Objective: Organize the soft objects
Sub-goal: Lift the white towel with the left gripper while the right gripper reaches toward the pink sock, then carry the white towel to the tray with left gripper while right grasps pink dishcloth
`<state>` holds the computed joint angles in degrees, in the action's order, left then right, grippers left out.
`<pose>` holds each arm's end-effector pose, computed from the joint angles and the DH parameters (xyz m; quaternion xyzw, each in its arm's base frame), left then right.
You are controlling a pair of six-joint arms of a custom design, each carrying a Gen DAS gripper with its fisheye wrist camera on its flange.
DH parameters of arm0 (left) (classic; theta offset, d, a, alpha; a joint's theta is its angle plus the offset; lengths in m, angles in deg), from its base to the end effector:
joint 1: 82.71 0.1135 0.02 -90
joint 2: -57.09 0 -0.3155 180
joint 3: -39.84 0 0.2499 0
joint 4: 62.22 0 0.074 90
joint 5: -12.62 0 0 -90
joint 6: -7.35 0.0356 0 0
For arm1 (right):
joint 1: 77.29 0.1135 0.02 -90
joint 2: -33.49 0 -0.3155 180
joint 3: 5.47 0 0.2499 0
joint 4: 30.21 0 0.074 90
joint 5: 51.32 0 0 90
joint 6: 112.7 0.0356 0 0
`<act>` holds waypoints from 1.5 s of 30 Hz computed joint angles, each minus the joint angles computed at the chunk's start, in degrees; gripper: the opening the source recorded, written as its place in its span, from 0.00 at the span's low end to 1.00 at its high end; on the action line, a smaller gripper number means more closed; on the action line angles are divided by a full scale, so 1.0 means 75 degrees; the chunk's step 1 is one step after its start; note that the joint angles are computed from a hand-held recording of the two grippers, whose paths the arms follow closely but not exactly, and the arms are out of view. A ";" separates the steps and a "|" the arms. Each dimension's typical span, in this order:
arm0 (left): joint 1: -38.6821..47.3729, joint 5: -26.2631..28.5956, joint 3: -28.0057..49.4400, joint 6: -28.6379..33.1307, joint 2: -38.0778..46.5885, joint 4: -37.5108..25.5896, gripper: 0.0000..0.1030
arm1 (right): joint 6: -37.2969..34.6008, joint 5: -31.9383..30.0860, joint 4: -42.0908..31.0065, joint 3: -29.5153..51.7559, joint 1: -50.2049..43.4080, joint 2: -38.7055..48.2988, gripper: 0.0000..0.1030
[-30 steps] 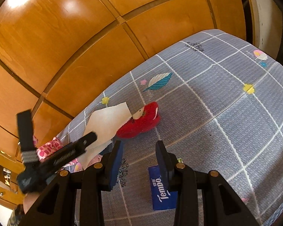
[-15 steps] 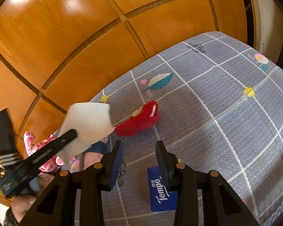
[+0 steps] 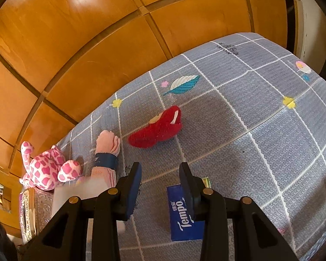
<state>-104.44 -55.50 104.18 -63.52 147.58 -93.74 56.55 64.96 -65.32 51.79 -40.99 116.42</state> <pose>0.2777 -0.1250 0.2284 0.3787 0.8652 -0.1884 0.2691 0.2173 0.1401 0.2259 0.3983 0.8559 0.0905 0.3171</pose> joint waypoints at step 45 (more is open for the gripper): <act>0.1657 0.1348 -0.2317 0.1332 -0.0300 0.1035 0.11 | -0.2455 -0.2229 0.0223 0.3134 -0.0625 0.3429 0.34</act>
<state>-92.01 -45.39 86.80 -53.53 145.33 -85.98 38.13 48.24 -63.65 75.30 -45.68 142.14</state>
